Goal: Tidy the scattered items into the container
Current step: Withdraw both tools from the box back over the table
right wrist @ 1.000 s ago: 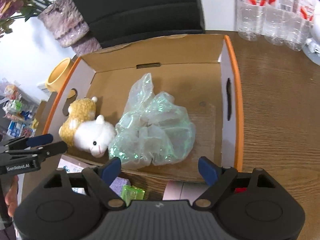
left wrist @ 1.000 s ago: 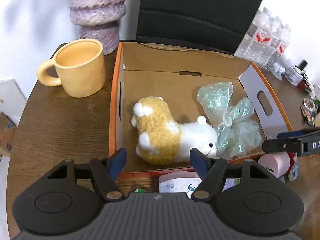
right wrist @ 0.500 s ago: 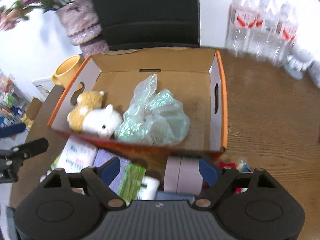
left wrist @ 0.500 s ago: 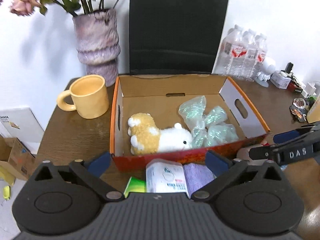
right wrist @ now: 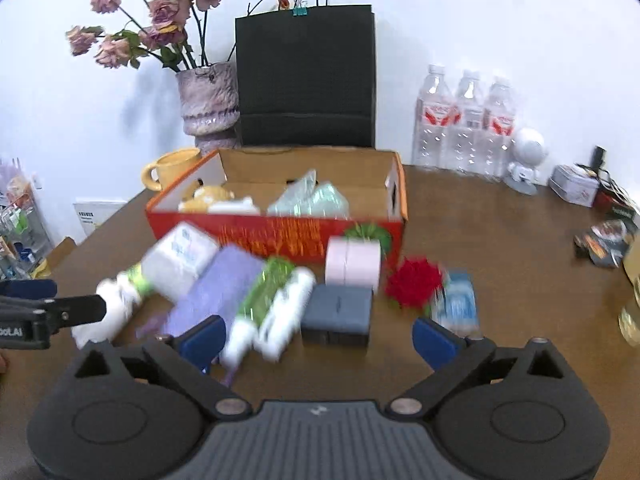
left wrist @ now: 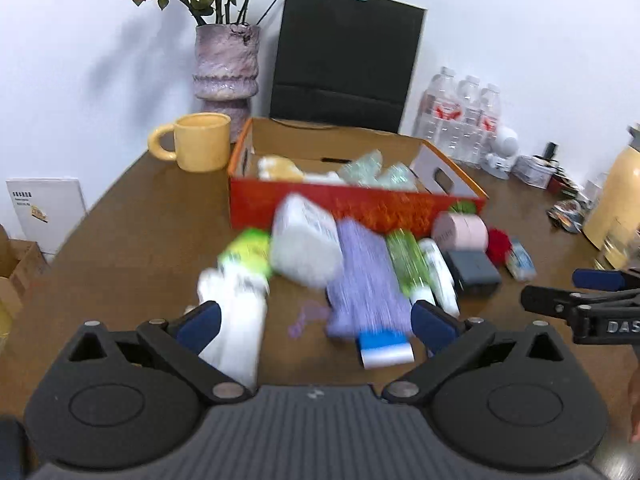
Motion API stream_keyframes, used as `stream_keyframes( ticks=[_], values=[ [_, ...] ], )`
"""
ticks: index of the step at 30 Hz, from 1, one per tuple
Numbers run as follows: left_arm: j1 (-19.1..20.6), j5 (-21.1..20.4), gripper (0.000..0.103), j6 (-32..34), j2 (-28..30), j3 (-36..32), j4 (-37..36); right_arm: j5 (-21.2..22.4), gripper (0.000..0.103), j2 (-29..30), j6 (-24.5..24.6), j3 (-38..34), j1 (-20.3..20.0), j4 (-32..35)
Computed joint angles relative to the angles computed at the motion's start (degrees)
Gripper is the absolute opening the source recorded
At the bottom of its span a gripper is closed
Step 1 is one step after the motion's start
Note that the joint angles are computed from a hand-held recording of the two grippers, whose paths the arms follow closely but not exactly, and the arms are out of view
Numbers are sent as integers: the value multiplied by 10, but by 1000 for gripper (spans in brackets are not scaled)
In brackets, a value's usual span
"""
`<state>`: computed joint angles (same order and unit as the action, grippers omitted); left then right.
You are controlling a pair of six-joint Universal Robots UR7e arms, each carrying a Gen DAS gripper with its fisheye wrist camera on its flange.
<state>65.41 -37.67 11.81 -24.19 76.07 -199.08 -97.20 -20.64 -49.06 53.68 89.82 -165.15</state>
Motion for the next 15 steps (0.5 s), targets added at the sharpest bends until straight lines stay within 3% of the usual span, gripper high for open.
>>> stream_keyframes(
  ticks=[6,13,15],
  values=[
    [2,11,103,12,25,18,-59,15,100,-16,-12,91,-28,-100],
    [4,31,103,83,56,-6,-86,15,100,-14,5,112,-40,-107],
    [7,25,103,75,57,-3,-84,10,100,-11,11,112,-40,-106]
  ],
)
